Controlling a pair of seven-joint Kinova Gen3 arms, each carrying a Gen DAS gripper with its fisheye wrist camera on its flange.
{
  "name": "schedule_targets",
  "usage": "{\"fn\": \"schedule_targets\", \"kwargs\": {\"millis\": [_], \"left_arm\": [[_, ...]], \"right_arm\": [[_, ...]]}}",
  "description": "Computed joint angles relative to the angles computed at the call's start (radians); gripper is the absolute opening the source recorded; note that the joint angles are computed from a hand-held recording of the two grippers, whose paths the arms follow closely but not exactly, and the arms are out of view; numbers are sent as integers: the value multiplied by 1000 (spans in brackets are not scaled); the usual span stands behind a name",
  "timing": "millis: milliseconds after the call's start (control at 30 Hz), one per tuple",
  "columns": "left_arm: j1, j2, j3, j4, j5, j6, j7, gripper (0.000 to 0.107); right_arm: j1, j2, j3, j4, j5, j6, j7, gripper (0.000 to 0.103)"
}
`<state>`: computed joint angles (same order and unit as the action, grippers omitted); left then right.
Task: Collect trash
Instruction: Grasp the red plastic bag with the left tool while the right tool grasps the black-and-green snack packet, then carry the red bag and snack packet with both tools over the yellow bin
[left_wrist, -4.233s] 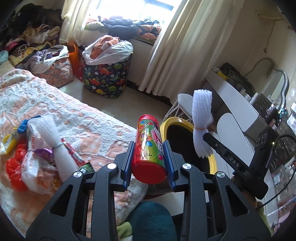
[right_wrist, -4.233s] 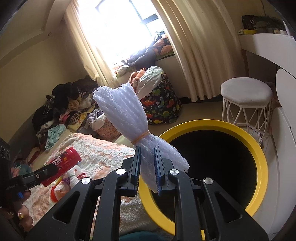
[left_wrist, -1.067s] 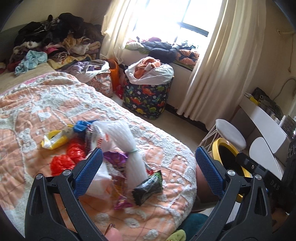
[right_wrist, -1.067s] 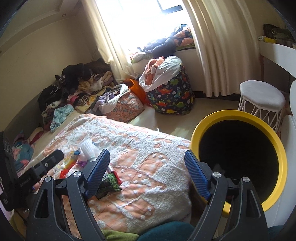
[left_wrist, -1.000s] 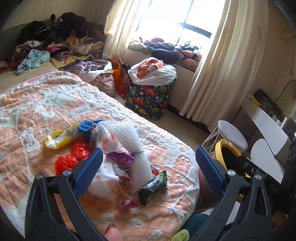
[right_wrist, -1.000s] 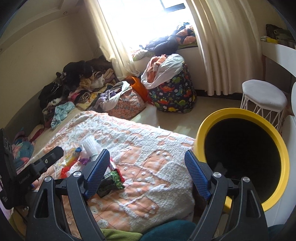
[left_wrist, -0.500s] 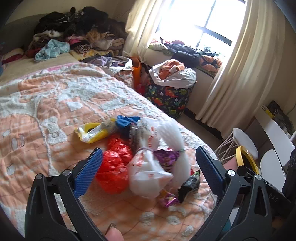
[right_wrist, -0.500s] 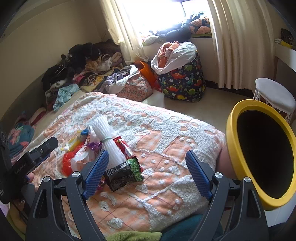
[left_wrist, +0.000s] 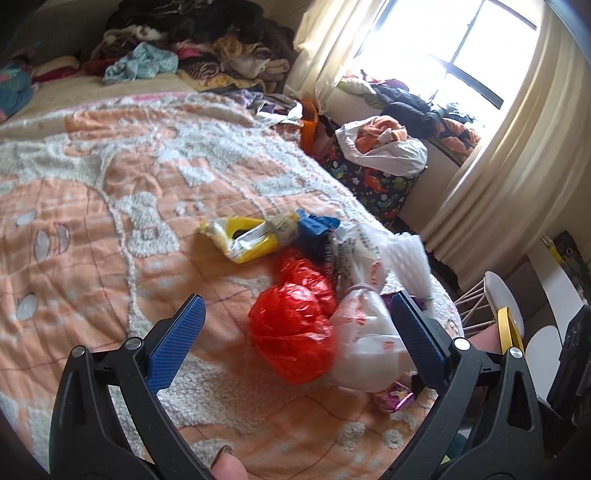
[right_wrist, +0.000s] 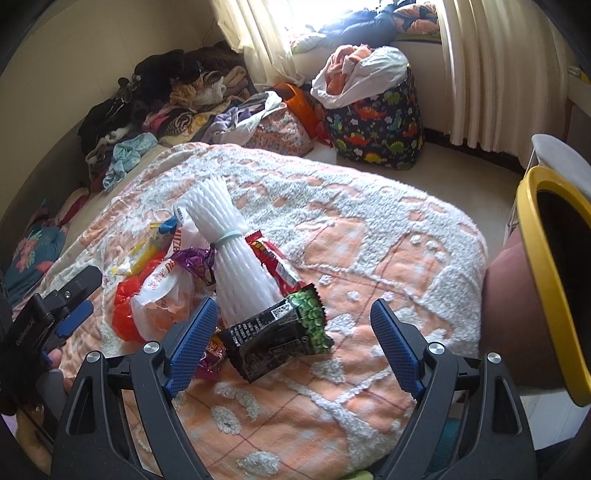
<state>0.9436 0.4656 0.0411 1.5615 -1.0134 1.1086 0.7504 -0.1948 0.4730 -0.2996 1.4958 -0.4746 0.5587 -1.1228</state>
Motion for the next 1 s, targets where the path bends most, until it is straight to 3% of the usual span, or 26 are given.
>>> {"fn": "schedule_targets", "kwargs": {"millis": [67,167,233,367,433,500,700,1000], "left_arm": [[-11,-7,0,23,12,-29,28,90],[-31,-24,-4,78,10,-112,92,79],[-41,-30,-6,106,2,-162,125,69],[-52,-34,-13,140,-21,-237,165,57],[-55,-35,-14,144,-28,-259,168,44],[-57,-35,-15,145,-33,-272,160,36],[-44,-29,-11,102,-21,-242,87,18],[9,-25,-7,6,-47,-74,3,15]], "right_arm": [[-17,22,12,-26,12,24,-18,82],[-31,58,25,-70,29,81,-45,77],[-23,85,21,-98,25,131,-48,60],[8,98,-1,-91,-10,152,-14,46],[16,96,-1,-86,-20,155,2,31],[32,95,-8,-76,-39,155,25,26],[88,94,-25,-57,-106,171,92,16],[173,26,-45,17,-236,163,254,15]]}}
